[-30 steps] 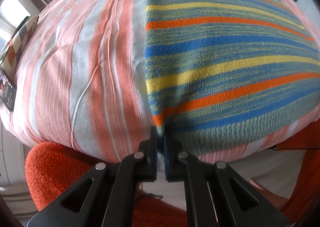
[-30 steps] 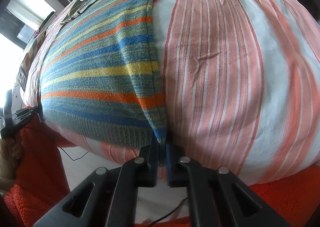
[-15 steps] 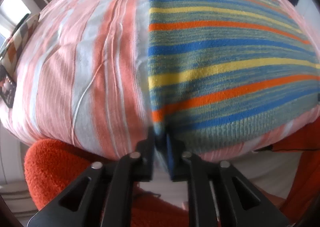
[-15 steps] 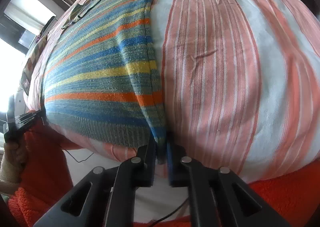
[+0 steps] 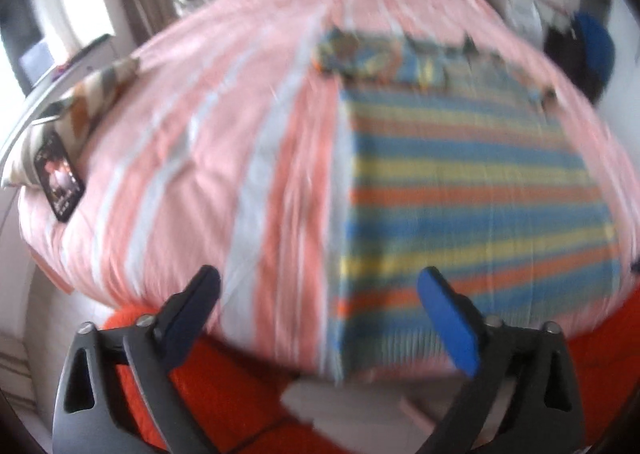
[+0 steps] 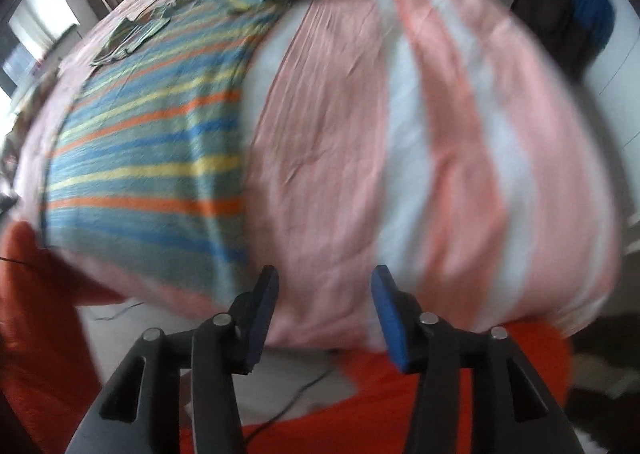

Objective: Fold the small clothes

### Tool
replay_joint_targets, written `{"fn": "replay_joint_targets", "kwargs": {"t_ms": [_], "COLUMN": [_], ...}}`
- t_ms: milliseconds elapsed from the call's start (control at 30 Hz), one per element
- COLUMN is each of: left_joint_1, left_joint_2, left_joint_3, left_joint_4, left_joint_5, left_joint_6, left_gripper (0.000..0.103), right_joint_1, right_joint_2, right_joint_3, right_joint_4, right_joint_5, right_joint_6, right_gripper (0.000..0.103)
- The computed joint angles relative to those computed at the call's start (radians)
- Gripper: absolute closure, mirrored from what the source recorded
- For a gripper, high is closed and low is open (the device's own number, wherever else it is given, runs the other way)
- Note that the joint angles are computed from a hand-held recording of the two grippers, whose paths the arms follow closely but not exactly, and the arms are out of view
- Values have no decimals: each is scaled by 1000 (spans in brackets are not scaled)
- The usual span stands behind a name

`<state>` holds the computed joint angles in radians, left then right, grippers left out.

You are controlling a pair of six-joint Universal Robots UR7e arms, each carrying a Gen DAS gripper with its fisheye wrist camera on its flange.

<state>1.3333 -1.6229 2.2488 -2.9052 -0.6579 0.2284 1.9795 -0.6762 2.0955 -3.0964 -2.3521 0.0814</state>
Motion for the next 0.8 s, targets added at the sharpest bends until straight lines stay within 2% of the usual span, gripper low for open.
{"fn": "replay_joint_targets", "kwargs": {"t_ms": [133,233,367,400,433,467,500,567,667,733,800], "left_joint_1": [33,43,77,95,101,118,126,141,152,159,175], "left_joint_2": [76,154,251,274,276,286,286,269,276,287,276], "left_joint_3": [-66,-94,-89,-86,-80,-78,-80,-93,-103,-116,-128], "left_joint_4": [-124,-259,-494,-554,-575,-590,-568,-485,-519,-505,-440], "left_joint_5": [-52,-38,6,2,-1,-5,-2,-16,-23,4,-9], "left_joint_6": [41,123,257,280,283,278,262,212,218,207,152], "left_gripper": [3,3,2,2,2,2,2,2,2,2,2], "right_joint_1": [31,35,55,58,60,63,56,40,8,-5,-27], "right_joint_2": [32,45,84,102,131,156,196,262,402,512,606], "right_joint_3": [-6,-27,-154,-205,-279,-328,-418,-561,-826,-999,-1151], "right_joint_4": [-115,-141,-109,-112,-108,-100,-75,9,176,235,285], "right_joint_5": [-74,-47,-9,4,22,26,62,120,185,166,134], "right_joint_6": [-85,-145,-313,-378,-464,-511,-586,-655,-714,-748,-742], "right_gripper": [45,45,45,45,43,40,35,34,35,35,37]}}
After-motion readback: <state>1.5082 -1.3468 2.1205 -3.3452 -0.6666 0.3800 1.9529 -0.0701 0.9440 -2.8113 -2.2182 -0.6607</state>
